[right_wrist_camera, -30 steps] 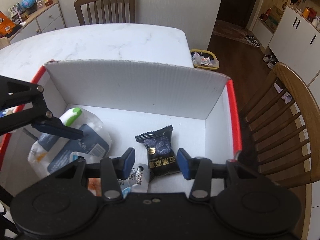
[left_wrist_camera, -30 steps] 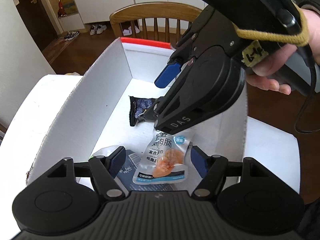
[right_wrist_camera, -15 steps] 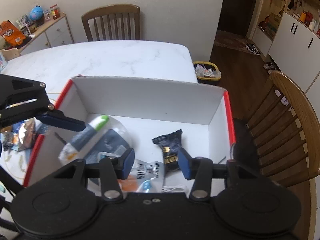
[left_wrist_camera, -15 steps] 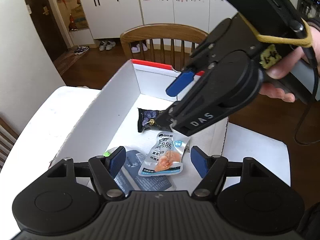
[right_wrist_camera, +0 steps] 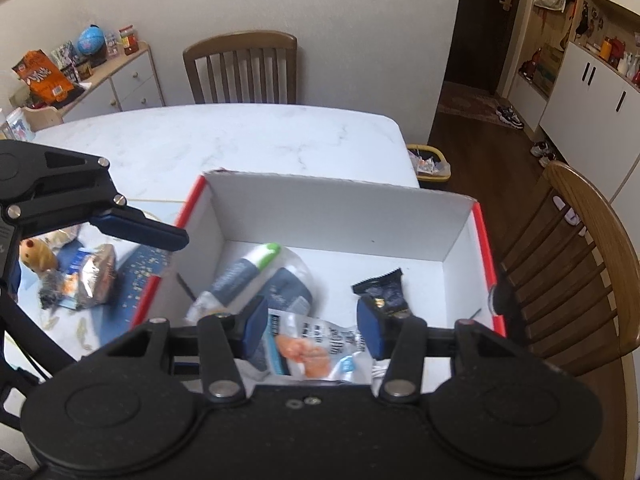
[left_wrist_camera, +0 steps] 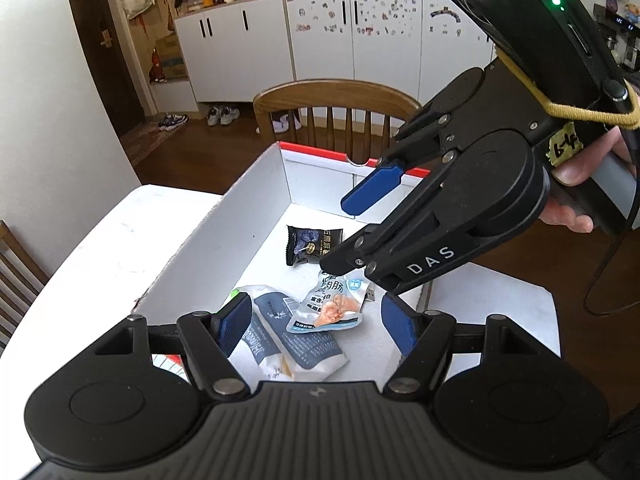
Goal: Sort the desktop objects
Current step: 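Withdraw both tools from the box back toward the remaining snacks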
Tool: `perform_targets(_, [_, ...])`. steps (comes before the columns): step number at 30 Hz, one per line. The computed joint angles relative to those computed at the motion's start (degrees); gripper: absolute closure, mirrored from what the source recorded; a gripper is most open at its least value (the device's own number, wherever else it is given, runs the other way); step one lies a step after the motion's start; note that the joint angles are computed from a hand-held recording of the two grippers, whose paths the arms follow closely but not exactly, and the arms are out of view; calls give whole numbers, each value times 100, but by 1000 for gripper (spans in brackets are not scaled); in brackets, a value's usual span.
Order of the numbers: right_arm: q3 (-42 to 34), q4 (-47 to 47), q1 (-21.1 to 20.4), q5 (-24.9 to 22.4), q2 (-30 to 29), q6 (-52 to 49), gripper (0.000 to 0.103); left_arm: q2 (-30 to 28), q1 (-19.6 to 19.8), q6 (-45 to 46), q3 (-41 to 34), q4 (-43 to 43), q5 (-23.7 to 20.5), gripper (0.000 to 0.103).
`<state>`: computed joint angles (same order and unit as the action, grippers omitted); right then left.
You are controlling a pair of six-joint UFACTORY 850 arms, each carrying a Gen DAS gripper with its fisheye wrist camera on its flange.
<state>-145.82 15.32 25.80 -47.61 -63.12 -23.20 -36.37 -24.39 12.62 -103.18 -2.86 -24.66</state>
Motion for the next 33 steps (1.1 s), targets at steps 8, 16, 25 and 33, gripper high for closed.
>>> perform_targets(8, [1762, 208, 197, 1032, 1094, -37, 37, 683, 114, 297, 900, -277, 502, 27])
perform_targets(16, [2850, -60, 468, 1735, 1790, 533, 26, 1343, 270, 818, 1734, -735, 912, 18])
perform_targets(25, [3848, -926, 802, 2439, 2397, 1769, 22, 1862, 491, 1779, 2444, -1642, 1141, 15])
perform_targets(33, [4345, -1430, 1108, 2785, 2632, 2546, 19, 2273, 755, 3265, 3027, -3257, 1316, 0])
